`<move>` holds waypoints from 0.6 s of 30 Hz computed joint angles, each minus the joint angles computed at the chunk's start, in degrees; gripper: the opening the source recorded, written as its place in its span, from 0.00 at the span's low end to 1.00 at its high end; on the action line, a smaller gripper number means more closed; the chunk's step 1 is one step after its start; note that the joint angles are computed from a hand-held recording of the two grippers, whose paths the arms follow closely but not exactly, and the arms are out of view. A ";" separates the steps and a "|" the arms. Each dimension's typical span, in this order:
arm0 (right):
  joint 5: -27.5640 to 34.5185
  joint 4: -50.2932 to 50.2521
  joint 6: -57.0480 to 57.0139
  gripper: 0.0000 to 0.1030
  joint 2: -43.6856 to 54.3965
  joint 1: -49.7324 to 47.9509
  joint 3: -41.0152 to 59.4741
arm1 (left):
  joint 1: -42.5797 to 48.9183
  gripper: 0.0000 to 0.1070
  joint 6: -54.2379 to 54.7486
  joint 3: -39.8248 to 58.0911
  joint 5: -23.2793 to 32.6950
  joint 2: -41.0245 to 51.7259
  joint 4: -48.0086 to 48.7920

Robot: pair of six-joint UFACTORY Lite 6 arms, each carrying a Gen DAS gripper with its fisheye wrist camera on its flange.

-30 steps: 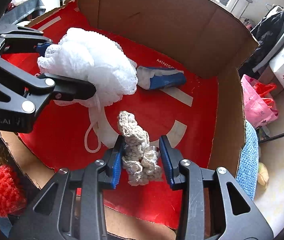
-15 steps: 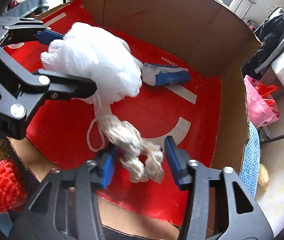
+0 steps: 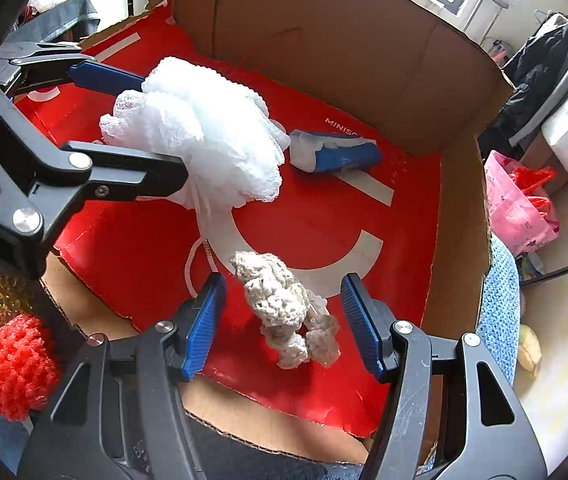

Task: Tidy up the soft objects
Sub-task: 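Open the right gripper dropping the crocheted rope while the left gripper releases the white puff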

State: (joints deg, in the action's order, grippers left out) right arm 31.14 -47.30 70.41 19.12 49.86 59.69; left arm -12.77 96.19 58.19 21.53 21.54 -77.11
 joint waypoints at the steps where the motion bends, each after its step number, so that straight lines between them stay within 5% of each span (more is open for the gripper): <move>1: -0.17 -0.17 0.09 0.57 -0.21 -0.17 -0.22 | 0.10 0.91 0.62 -0.38 0.07 -0.30 -0.66; 18: 4.28 -2.97 9.92 0.62 -12.74 6.52 -7.51 | 7.09 0.96 2.93 -13.56 5.52 -18.00 -3.96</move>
